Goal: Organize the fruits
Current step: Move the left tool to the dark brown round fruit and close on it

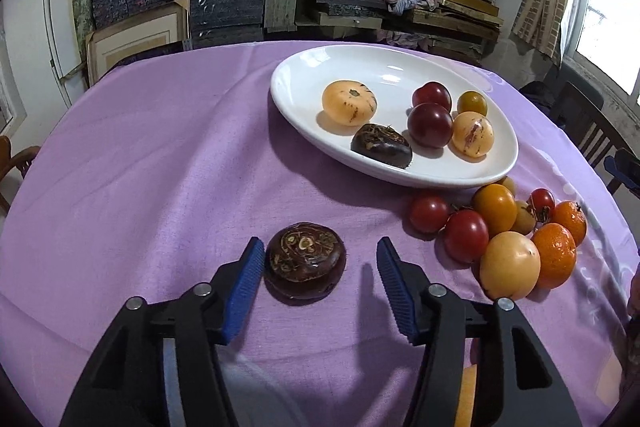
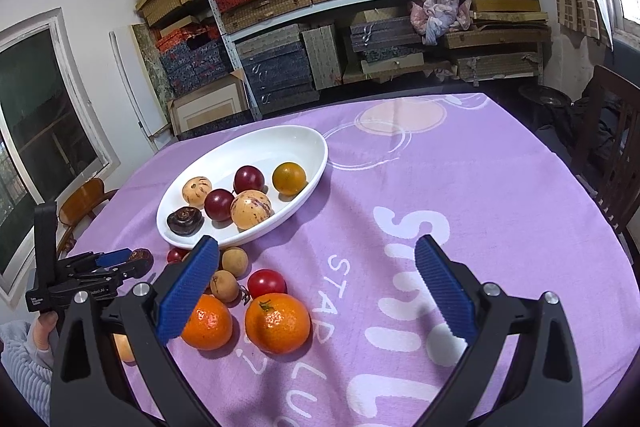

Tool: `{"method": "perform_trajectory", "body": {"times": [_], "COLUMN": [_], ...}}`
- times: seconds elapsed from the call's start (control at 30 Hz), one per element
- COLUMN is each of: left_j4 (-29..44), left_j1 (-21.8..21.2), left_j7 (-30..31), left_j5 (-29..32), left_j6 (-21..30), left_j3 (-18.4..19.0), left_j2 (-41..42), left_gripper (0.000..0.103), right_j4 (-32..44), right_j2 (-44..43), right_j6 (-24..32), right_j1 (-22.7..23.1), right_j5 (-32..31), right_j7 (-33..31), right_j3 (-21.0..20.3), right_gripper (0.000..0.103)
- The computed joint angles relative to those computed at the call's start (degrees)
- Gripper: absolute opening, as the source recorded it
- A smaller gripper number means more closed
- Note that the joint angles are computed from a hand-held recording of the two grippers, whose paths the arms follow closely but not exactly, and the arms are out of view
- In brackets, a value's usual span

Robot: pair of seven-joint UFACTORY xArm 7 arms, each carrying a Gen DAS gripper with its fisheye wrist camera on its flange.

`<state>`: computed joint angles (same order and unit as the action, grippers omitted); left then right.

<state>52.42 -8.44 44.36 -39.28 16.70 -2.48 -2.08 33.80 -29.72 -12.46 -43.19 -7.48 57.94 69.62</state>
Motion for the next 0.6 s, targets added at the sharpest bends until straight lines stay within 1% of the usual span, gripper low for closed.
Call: {"method": "perform_trajectory", "body": {"times": [0.13,0.2,0.3,0.37,0.4,0.43,0.47,0.5,0.6], "left_j4": [0.6,0.9,0.9,0.9,1.0,1.2,1.5,1.5,-0.2], "left_j1": [0.5,0.7,0.8,0.9,1.0,1.1,1.2,1.2,0.8], "left_j7": [-3.2,-6.0,-9.0,-8.6,-8.0,-7.4,-5.2,-4.4,-4.2], "left_j5": [3.4,6.9,11.2,10.9,9.8,8.7,6.0,4.9,5.9], "left_j6": [1.2,1.5,0.5,0.5,0.7,0.8,1.6,1.6,-0.9], "left_j3": [-0.2,-0.4,-0.8,-0.8,-0.7,-0.7,-0.5,-0.5,-0.8], "left_j2": [0.7,1.2,1.6,1.6,1.6,1.6,1.6,1.4,0.2], "left_gripper": [0.055,0.055,0.055,0.055,0.053,0.043,0.043,0.043,0.043], "right_j4": [0.3,0.8,1.6,2.2,2.5,2.7,2.8,2.9,2.9], "right_j2": [0.3,0.8,1.7,2.5,3.1,4.0,4.5,4.5,4.4], "right_j6": [0.0,0.2,0.6,1.2,1.4,1.8,2.1,2.3,1.9], "right_j1": [-0.5,-1.2,-2.1,-2.2,-1.9,-1.2,-0.3,0.1,1.6], "right_j5": [-0.2,-0.5,-1.4,-2.5,-3.1,-3.8,-4.4,-4.7,-5.3], "right_j7": [0.0,-0.2,-0.9,-1.9,-2.6,-3.6,-4.7,-5.4,-7.5], "right_j3": [0.5,1.4,2.6,3.0,2.9,2.4,1.8,1.6,1.2], "right_gripper": [0.096,0.096,0.096,0.096,0.096,0.096,0.096,0.096,0.096]}}
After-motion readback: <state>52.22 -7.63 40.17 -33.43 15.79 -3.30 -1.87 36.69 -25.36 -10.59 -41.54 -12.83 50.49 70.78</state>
